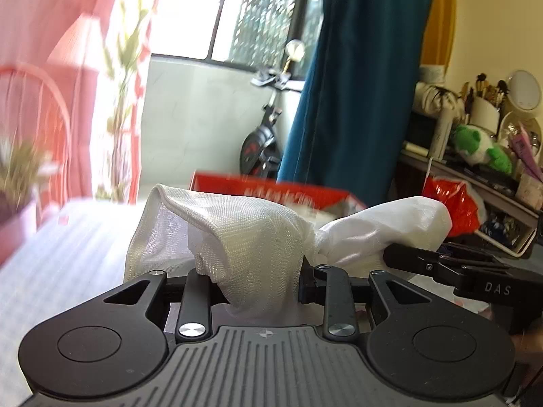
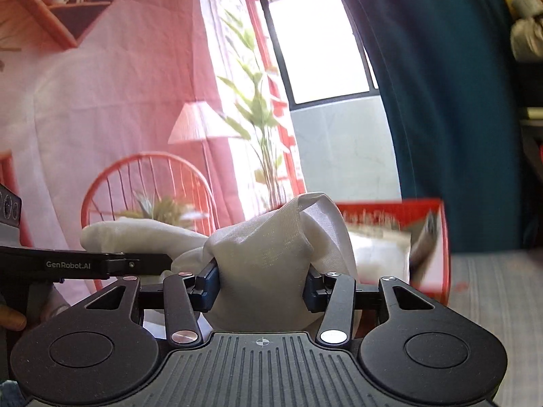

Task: Organize soft objects
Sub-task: 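Lift the white cloth bundle into the red box and open both grippers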

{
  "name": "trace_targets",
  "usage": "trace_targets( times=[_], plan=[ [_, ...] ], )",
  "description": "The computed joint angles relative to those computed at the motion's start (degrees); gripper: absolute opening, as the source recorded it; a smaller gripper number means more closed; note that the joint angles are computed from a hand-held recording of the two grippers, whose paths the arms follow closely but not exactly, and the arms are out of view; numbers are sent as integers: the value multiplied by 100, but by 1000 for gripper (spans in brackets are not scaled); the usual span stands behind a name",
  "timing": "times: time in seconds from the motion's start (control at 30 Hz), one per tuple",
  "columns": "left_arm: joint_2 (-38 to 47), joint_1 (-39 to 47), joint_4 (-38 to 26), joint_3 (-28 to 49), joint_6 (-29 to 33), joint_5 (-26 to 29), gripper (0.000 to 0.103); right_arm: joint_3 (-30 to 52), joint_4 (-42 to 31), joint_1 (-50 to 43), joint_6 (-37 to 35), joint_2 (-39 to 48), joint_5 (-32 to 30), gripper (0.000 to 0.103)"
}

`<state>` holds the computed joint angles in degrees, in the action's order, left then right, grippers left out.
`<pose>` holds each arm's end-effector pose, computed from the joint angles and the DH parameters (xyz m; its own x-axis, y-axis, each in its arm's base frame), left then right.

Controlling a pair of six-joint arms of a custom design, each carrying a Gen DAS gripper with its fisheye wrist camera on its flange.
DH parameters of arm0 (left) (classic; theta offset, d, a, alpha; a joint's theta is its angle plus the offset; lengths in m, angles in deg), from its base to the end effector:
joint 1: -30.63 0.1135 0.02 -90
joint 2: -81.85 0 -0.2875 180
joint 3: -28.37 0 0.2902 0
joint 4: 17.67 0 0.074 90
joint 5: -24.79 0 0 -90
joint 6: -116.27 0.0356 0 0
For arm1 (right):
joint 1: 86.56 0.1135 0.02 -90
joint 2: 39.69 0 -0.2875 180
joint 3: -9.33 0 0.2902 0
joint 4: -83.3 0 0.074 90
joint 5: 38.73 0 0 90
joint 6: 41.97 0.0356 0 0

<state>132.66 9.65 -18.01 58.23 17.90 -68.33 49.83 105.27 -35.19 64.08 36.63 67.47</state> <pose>0.1981 -0.0739 0.1928 -0.3806 -0.0097 -0.9247 0.2575 0.9593 -0.1161 0.1903 0.2222 0.1971 -0.3043 0.0445 -0.9515 -0.5171 0.8312 0.2043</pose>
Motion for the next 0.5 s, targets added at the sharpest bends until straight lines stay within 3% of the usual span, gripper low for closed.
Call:
trace_targets(
  times=[0.13, 0.27, 0.5],
  plan=[
    [472, 50, -41, 630, 233, 194, 32, 478, -687, -423, -71, -250, -343, 44],
    [1293, 296, -164, 1380, 261, 725, 32, 1045, -1408, -874, -65, -209, -638, 44],
    [2757, 419, -376, 2502, 683, 856, 32, 1907, -2196, -1352, -312, 471, -897, 44]
  ],
)
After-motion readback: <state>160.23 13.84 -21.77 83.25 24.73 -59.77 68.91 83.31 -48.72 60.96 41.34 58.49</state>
